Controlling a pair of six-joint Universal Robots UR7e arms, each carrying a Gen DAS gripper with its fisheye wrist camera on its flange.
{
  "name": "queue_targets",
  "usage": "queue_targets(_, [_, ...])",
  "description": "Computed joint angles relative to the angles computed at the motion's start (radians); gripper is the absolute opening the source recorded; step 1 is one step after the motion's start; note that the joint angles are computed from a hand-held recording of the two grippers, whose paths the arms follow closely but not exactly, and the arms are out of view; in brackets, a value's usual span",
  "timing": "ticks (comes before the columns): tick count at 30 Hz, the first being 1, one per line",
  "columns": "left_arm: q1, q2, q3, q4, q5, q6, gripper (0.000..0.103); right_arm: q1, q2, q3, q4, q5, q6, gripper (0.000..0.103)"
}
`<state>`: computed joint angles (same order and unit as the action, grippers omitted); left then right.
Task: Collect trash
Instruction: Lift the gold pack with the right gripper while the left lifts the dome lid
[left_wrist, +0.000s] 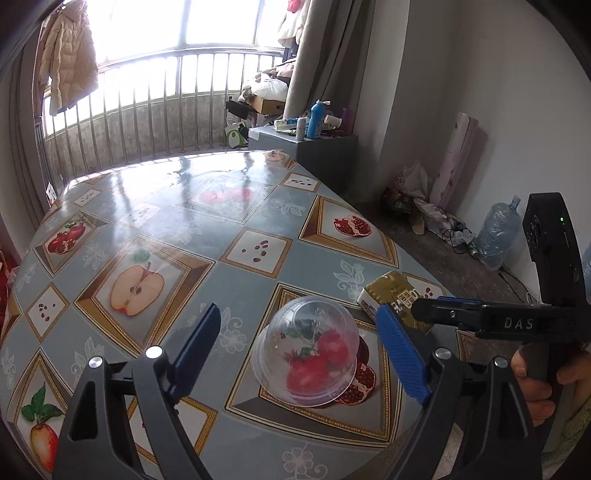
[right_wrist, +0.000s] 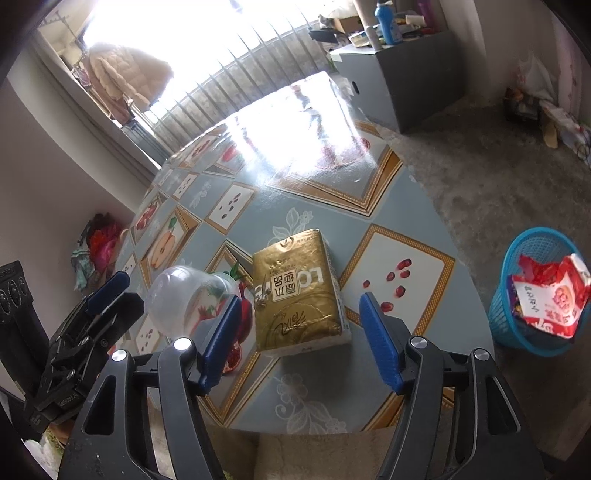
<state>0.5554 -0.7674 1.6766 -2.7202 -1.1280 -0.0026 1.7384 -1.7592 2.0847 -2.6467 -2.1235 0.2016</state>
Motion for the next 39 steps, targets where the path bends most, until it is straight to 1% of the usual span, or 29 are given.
queue_targets(4, [0.009,-0.004,0.018,0.009,-0.015,0.006,0.084,0.013,0.005,-0.007,0.024,-0.022,0.003,0.063])
queue_targets(7, [0.020,0.004,0.013,0.017,-0.041,0.010,0.084,0.021,0.012,-0.012,0.035,-0.034,0.008,0.063])
queue_targets(10, [0.030,0.022,-0.002,0.032,-0.057,0.015,0.084,0.031,0.040,-0.026,0.037,-0.061,0.004,0.063])
queue_targets(13, [0.032,0.042,-0.014,0.031,-0.054,0.034,0.084,0.036,0.059,-0.039,0.048,-0.066,-0.006,0.063])
queue_targets(14, [0.032,0.048,-0.015,0.026,-0.051,0.041,0.084,0.041,0.069,-0.045,0.052,-0.081,-0.011,0.063])
queue_targets(15, [0.032,0.054,-0.019,0.023,-0.040,0.044,0.083,0.045,0.076,-0.051,0.062,-0.096,-0.016,0.063])
queue_targets(16, [0.032,0.061,-0.026,0.030,-0.029,0.039,0.081,0.048,0.085,-0.057,0.071,-0.108,-0.018,0.060])
queue_targets(17, [0.033,0.065,-0.033,0.043,-0.023,0.031,0.075,0.050,0.091,-0.061,0.077,-0.120,-0.018,0.057])
queue_targets(18, [0.036,0.068,-0.038,0.050,-0.028,0.023,0.071,0.049,0.092,-0.065,0.087,-0.128,-0.014,0.052])
queue_targets(19, [0.041,0.070,-0.043,0.054,-0.039,0.014,0.069,0.044,0.090,-0.066,0.096,-0.129,-0.007,0.050])
queue_targets(21, [0.045,0.072,-0.042,0.042,-0.043,0.006,0.068,0.031,0.074,-0.061,0.096,-0.101,0.003,0.049])
queue_targets(22, [0.044,0.073,-0.041,0.039,-0.035,0.008,0.068,0.030,0.068,-0.057,0.096,-0.107,0.005,0.049])
queue_targets(24, [0.041,0.071,-0.037,0.034,-0.002,-0.006,0.068,0.035,0.058,-0.051,0.100,-0.140,0.015,0.049])
queue_targets(25, [0.042,0.069,-0.038,0.038,0.013,-0.020,0.068,0.032,0.048,-0.048,0.102,-0.144,0.022,0.049])
queue_targets(29, [0.043,0.066,-0.045,0.060,0.031,-0.056,0.068,0.013,0.008,-0.036,0.113,-0.124,0.042,0.051])
queue_targets(31, [0.038,0.071,-0.054,0.079,0.038,-0.052,0.072,0.011,-0.002,-0.035,0.113,-0.120,0.042,0.052])
queue_targets(32, [0.035,0.073,-0.057,0.084,0.040,-0.050,0.074,0.013,-0.002,-0.034,0.110,-0.121,0.037,0.054])
queue_targets(34, [0.028,0.082,-0.065,0.094,0.048,-0.049,0.074,0.020,0.003,-0.034,0.097,-0.130,0.023,0.059])
queue_targets(39, [0.017,0.110,-0.096,0.140,0.089,-0.051,0.074,0.027,0.032,-0.048,0.099,-0.158,0.007,0.061])
